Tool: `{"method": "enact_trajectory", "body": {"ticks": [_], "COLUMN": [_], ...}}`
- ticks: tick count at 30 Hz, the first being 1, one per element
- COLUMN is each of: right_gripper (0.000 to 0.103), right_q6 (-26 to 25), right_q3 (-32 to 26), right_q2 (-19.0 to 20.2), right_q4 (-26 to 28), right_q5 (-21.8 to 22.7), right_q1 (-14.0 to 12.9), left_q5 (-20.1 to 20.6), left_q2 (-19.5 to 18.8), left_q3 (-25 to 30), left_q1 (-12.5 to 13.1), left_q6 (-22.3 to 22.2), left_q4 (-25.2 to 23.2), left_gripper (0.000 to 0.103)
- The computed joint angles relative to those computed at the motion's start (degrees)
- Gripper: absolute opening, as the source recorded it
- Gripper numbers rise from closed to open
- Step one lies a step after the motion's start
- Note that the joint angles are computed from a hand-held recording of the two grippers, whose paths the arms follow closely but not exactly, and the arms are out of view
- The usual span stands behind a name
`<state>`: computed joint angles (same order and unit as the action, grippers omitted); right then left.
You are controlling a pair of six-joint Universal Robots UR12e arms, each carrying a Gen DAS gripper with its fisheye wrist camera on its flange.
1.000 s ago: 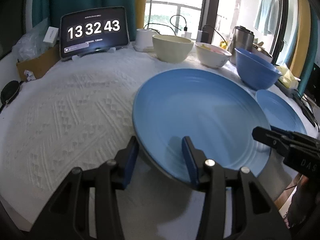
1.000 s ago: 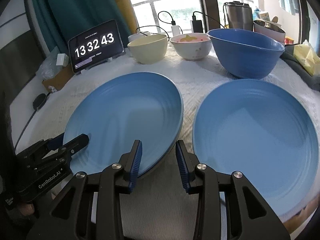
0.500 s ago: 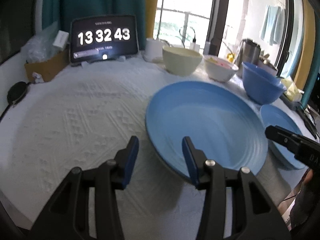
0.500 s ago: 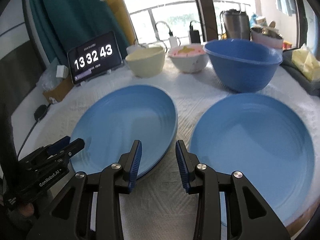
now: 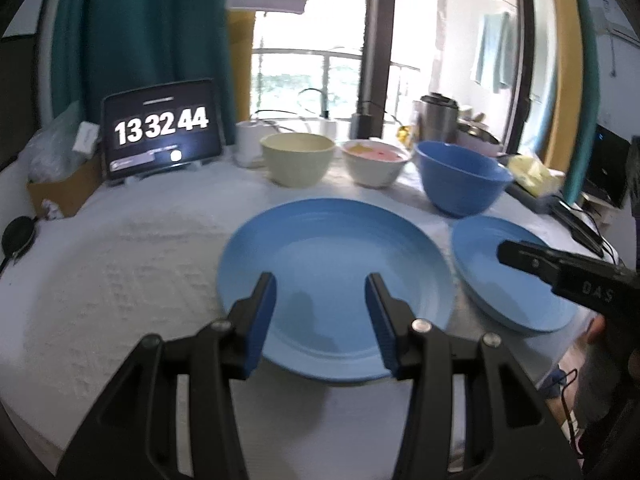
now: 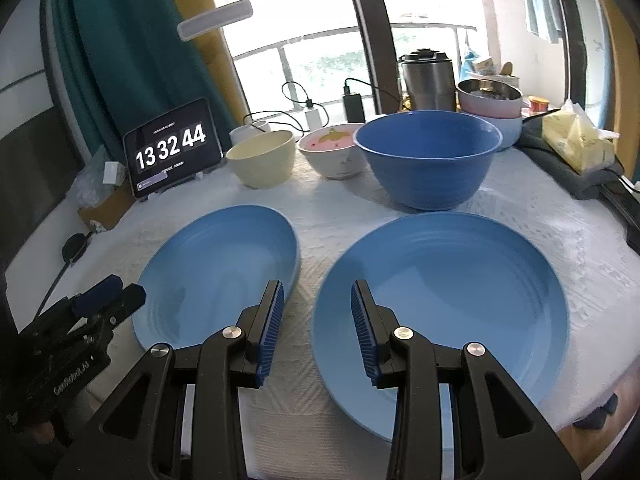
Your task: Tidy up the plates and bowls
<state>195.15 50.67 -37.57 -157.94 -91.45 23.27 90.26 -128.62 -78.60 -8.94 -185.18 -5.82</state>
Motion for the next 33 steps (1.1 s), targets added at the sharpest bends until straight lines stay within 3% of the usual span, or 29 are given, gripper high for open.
{"method": "enact_trajectory", "body": {"ticks": [33], "right_gripper": [0.037], "right_q6": [6.21], "right_q3": [10.06], "right_q2": [-4.71], "right_q4": [-6.68], "right_q5": [-4.02], "right_q1": [-2.50], "left_q5": [-4.19], "left_q2": [-1.80], "left_q3": [3.99], "left_q1": [-3.12], "left_q6": [8.17], "left_q4": [-3.86], "left_gripper": [0.049]}}
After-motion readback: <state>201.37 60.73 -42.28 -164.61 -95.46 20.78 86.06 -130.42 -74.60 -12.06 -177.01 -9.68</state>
